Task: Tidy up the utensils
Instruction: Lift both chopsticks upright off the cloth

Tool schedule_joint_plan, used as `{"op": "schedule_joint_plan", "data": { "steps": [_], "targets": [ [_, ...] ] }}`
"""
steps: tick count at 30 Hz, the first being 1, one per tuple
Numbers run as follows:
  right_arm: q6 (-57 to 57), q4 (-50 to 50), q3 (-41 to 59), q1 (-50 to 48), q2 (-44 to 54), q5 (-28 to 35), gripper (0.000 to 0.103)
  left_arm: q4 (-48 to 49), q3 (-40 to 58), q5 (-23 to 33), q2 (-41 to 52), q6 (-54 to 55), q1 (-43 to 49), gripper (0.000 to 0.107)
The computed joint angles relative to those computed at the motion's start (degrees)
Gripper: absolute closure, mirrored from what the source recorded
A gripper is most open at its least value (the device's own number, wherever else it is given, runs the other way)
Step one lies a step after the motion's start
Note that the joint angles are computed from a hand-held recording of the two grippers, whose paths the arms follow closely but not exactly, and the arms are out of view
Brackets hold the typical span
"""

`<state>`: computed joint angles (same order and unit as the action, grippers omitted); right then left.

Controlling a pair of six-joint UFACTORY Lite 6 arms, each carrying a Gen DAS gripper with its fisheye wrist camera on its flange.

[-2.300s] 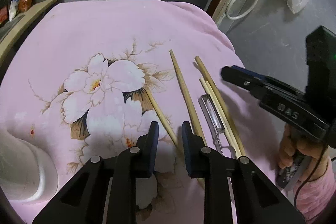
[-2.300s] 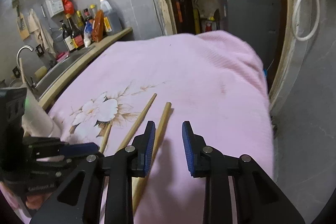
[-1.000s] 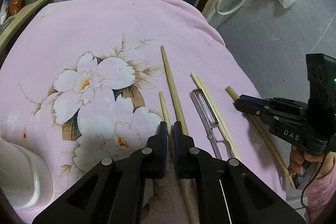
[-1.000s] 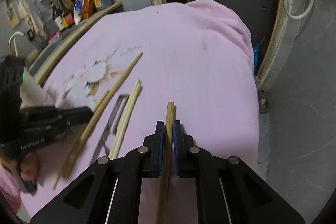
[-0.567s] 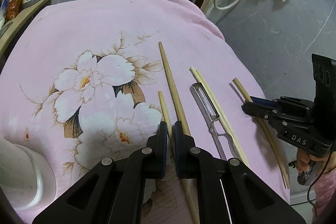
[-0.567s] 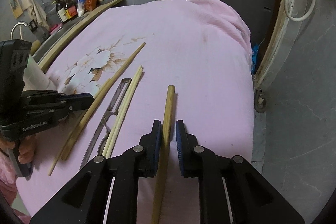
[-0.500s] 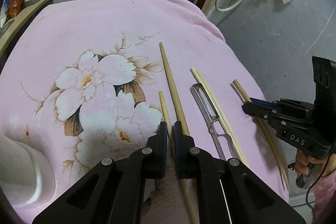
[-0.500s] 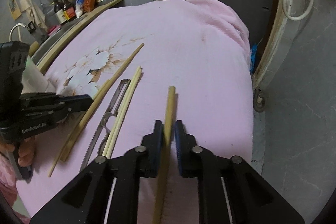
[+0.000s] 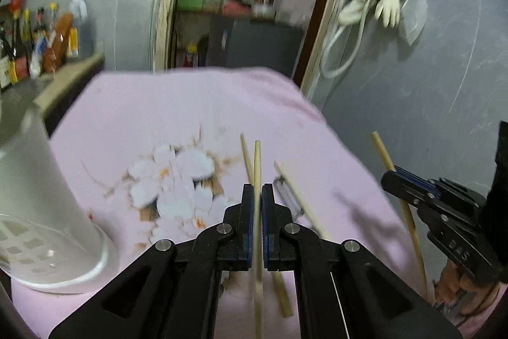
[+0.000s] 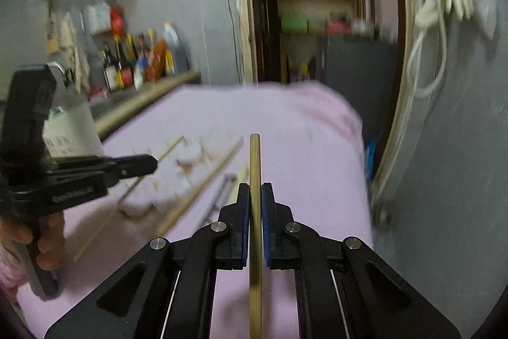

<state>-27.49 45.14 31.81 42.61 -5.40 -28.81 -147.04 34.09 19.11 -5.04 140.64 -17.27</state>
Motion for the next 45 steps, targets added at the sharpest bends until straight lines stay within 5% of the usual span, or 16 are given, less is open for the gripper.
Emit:
{"op": "schedule_joint_plan", "data": {
  "steps": [8, 13, 19, 25, 30, 35, 38, 45],
  "targets": [
    [-4.3, 9.6, -3.3, 16.1, 2.0, -32.3, 0.098, -26.0, -11.0, 12.6, -13.0, 23.7, -2.5, 0.105],
    [-3.7, 9.5, -0.5, 19.6, 4.6, -40.8, 0.098, -27.9, -16.3, 17.7, -21.6, 24.4, -2.0, 0.105],
    [-5.8, 7.2, 4.6, 22.0, 5.5, -45.4, 0.098, -17.7, -18.3, 14.3, -34.7, 16.9, 5.4, 0.104],
    [-6.2, 2.6, 13.2, 22.7, 9.6, -45.1, 0.098, 1.0, -16.5, 13.3, -43.6, 0.2, 18.4, 0.104],
    [-3.9, -2.9, 23.0, 22.3, 15.2, -41.3, 0.098, 21.1, -13.6, 23.8, -44.4, -19.1, 38.3, 0.104],
    [-0.8, -9.2, 34.8, 21.2, 21.2, -33.5, 0.098, 31.5, -5.6, 39.6, -33.7, -29.7, 58.7, 0.104],
    [1.2, -12.1, 44.9, 20.2, 26.9, -26.7, 0.098, 33.5, 0.3, 44.5, -25.0, -31.7, 64.8, 0.104],
    [10.3, -16.8, 61.6, 16.4, 37.8, -13.8, 0.098, 33.5, 10.4, 45.5, -8.8, -33.2, 68.4, 0.104]
  ]
}}
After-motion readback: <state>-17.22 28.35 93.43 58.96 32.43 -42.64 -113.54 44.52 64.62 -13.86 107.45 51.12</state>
